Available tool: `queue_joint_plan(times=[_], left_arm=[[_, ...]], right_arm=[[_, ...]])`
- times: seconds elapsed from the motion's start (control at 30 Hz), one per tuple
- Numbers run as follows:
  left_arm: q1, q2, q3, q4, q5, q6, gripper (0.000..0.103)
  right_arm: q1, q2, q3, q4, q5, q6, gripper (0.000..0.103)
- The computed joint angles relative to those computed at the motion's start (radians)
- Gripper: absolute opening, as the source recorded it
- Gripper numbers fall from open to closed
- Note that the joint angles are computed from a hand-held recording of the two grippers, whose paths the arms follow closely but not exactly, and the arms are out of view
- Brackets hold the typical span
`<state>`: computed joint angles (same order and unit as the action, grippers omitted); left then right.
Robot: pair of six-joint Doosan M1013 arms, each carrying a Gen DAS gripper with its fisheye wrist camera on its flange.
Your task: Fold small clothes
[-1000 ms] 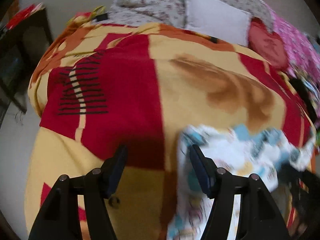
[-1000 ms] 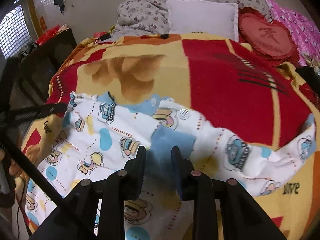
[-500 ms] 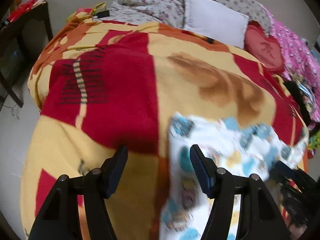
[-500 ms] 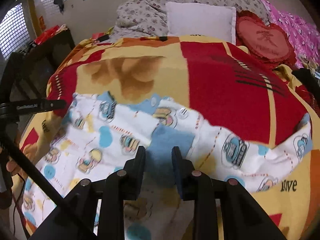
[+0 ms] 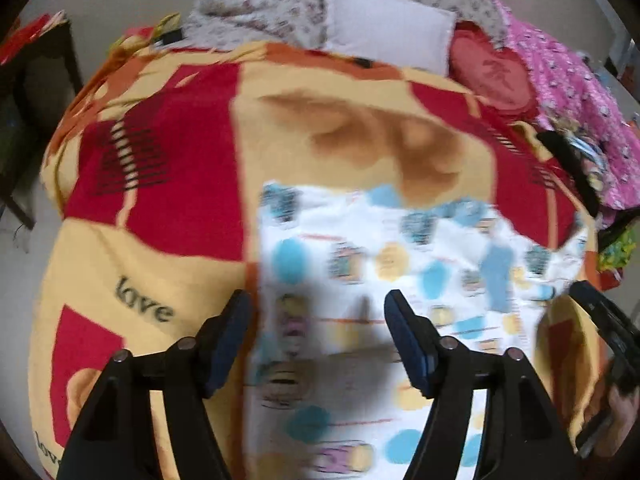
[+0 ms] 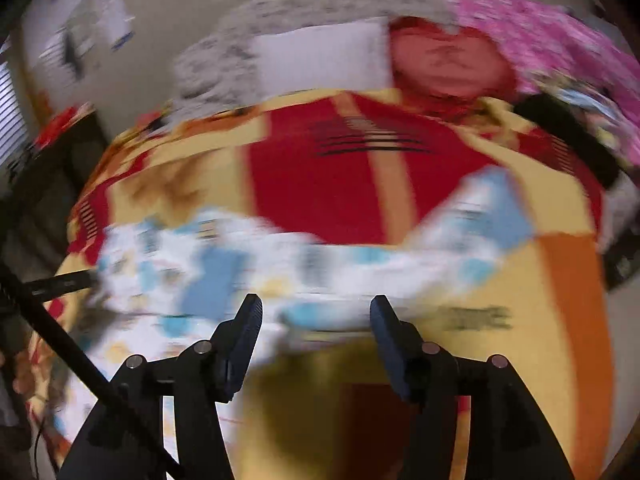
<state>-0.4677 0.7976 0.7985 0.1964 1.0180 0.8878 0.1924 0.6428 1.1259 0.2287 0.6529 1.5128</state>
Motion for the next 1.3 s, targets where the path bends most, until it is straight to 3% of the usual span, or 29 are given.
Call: queue_joint_plan(times=[0.1, 0.3, 0.6, 0.67, 0.7, 0.73, 0.8, 0.9, 1.03, 1.13, 1.3], left_arm=[[-0.016, 0.029, -0.059, -0.042, 0.012, 0.061, 0.074], [-0.038, 0.104, -0.191, -0.134, 0.078, 0.147, 0.075], [-0.044, 0.138, -0.233, -0.153, 0.129, 0.146, 0.075], [-0.04, 0.132, -0.222, -0.152, 0.123, 0.133, 0.075], [-0.039, 0.128, -0.214, -0.154, 0.12, 0.129, 0.075], [-0.037, 0.123, -0.205, -0.159, 0.115, 0.126, 0.075], [-0.033, 0.114, -0.188, -0.164, 0.102, 0.118, 0.075], [-0.026, 0.096, -0.154, -0.178, 0.08, 0.105, 0.075], [-0.014, 0.069, -0.106, -0.189, 0.041, 0.082, 0.075], [-0.002, 0.047, -0.071, -0.209, 0.008, 0.068, 0.075], [0.015, -0.006, 0.007, -0.203, -0.067, 0.033, 0.075]], right_arm=[[-0.046, 0.002, 0.01, 0.013, 0.01, 0.083, 0.061], [-0.092, 0.024, -0.008, 0.018, 0.016, 0.162, 0.06], [-0.141, 0.076, -0.065, 0.24, 0.02, 0.088, 0.05], [-0.141, 0.088, -0.081, 0.251, 0.021, 0.089, 0.046], [-0.141, 0.091, -0.086, 0.246, 0.017, 0.101, 0.04], [-0.141, 0.091, -0.083, 0.254, 0.015, 0.099, 0.027], [-0.148, 0.103, -0.095, 0.312, 0.035, 0.06, 0.007], [-0.155, 0.094, -0.068, 0.383, 0.01, 0.005, 0.006], [-0.162, 0.01, 0.05, 0.521, -0.108, -0.134, 0.006], [-0.157, -0.049, 0.109, 0.586, -0.153, -0.249, 0.006], [-0.124, -0.112, 0.131, 0.721, -0.157, -0.487, 0.006]])
